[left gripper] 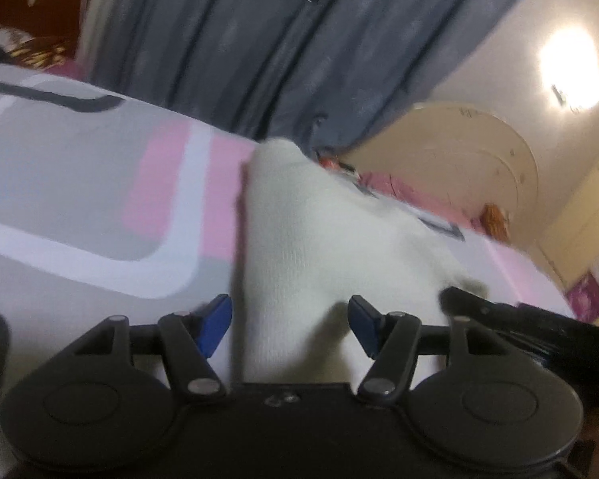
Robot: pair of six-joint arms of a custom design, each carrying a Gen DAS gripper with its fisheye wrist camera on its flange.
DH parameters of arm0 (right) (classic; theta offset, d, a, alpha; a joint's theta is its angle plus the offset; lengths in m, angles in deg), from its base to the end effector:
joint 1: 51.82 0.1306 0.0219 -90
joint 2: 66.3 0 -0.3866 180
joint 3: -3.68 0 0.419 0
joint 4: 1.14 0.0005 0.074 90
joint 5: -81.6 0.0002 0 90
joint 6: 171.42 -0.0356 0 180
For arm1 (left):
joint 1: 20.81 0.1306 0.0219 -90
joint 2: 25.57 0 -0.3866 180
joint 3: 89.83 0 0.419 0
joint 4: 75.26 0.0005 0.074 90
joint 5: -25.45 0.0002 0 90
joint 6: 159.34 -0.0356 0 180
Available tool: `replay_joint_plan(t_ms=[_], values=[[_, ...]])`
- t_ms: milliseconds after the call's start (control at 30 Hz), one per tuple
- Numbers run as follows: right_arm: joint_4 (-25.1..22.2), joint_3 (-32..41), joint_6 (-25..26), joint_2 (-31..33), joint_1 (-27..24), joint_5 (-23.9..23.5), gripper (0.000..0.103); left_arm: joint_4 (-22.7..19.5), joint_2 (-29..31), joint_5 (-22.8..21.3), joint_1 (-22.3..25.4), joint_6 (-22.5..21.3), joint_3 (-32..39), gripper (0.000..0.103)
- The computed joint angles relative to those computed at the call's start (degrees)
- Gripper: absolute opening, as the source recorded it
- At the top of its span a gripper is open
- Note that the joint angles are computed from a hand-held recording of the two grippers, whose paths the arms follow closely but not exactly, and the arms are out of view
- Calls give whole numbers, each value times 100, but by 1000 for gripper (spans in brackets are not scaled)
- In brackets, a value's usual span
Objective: Fold small clothes
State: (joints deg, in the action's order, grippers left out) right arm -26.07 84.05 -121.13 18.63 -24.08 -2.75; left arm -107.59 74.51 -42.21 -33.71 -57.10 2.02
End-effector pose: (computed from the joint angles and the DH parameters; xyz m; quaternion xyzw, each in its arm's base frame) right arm 0.4449 0.2294 0.4283 0.1147 0.8554 0.2440 0.4422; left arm 0.5674 -0.1444 0.3816 0.0861 0.8907 -0.2610 0.3621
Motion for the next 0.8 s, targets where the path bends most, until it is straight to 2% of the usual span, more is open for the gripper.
replay_joint_plan(t_ms=[67,100,267,367,400,433,467,567,600,667,733,800], values=[[-183,36,-177,125,-124,-265,12,-183,102,-133,-71,-50,69,62],[-129,0,-228,169,-168,-405,12,-176,107,-87,-68,-58,48,62],[-184,60,-127,213,-235,-579,12,-174,18,-139,-40,-327,-94,65],[-275,76,-79,200,-281,-667,12,-264,-156,-44,21,-478,-236,64],[-360,104,-39,164,-276,-593,13,-310,-246,38,57,-533,-333,64],[-487,114,50,92,-192,-261,22,-338,-343,24,69,-630,-451,64],[-559,84,148,5,-71,99,26,-306,-437,-8,74,-729,-569,64],[-340,-430,208,-517,320,446,26,-178,-813,-241,29,-1022,-1014,64],[-388,-558,238,-632,470,587,26,-127,-930,-308,18,-1098,-1153,64],[-868,-691,361,-684,808,757,24,-83,-1103,-391,7,-1202,-1341,65],[-746,-1009,631,-864,1169,1299,24,-125,-1204,-382,17,-1297,-1419,64],[-850,-929,623,-869,1166,1335,24,-154,-1233,-394,45,-1220,-1318,61]])
